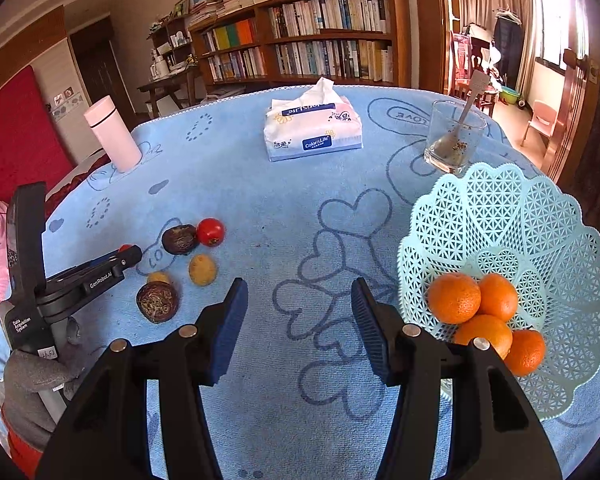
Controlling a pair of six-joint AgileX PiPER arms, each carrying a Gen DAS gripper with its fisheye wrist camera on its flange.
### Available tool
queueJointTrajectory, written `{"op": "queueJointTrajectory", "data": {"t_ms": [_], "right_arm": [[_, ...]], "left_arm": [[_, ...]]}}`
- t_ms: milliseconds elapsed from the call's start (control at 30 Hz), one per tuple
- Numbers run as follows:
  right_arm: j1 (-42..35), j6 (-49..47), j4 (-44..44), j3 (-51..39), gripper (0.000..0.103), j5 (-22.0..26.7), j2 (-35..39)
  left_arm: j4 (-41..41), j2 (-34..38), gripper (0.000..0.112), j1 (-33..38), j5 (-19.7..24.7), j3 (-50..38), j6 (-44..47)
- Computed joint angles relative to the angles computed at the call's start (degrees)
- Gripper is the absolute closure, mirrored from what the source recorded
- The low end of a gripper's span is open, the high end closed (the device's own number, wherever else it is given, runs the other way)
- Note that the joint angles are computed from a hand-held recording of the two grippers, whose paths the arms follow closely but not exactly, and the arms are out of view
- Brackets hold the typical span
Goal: Organize fruits
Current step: 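Grasp a red cherry tomato with the left tool while the right tool approaches a kiwi, then grasp a small yellow-brown kiwi with the right tool while the left holds the tomato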
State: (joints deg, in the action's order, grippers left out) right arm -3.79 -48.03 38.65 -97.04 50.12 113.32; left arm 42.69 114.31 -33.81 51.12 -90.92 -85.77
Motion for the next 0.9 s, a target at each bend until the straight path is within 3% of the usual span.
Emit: {"op": "queueJointTrajectory", "data": {"t_ms": [200, 433, 667, 833, 900], "right_arm": [[3.6, 5.17, -2.28, -7.82, 0.048, 5.44, 4.8], [8.1, 11.86, -5.48, -17.04, 0.048, 11.22, 11.56], [12.07, 16.87, -8.35, -22.16, 0.048, 11.75, 15.88], [13.55, 20.58, -11.05, -26.44, 0.059, 13.27, 19.18], [13.85, 20.01, -11.71, -24.41, 0.062, 11.52, 18.21]], "left_arm": [[5.2, -2.39, 0.084, -2.19, 4.04, 1.58, -4.85], [6.56, -4.5, 0.084, -2.35, 3.57, 4.29, -7.35], [7.13, -5.59, 0.084, -2.38, 3.21, 5.96, -8.93], [7.37, -5.52, 0.084, -2.62, 2.93, 5.93, -9.0], [7.46, -5.57, 0.084, -2.7, 2.81, 6.0, -9.08]]}}
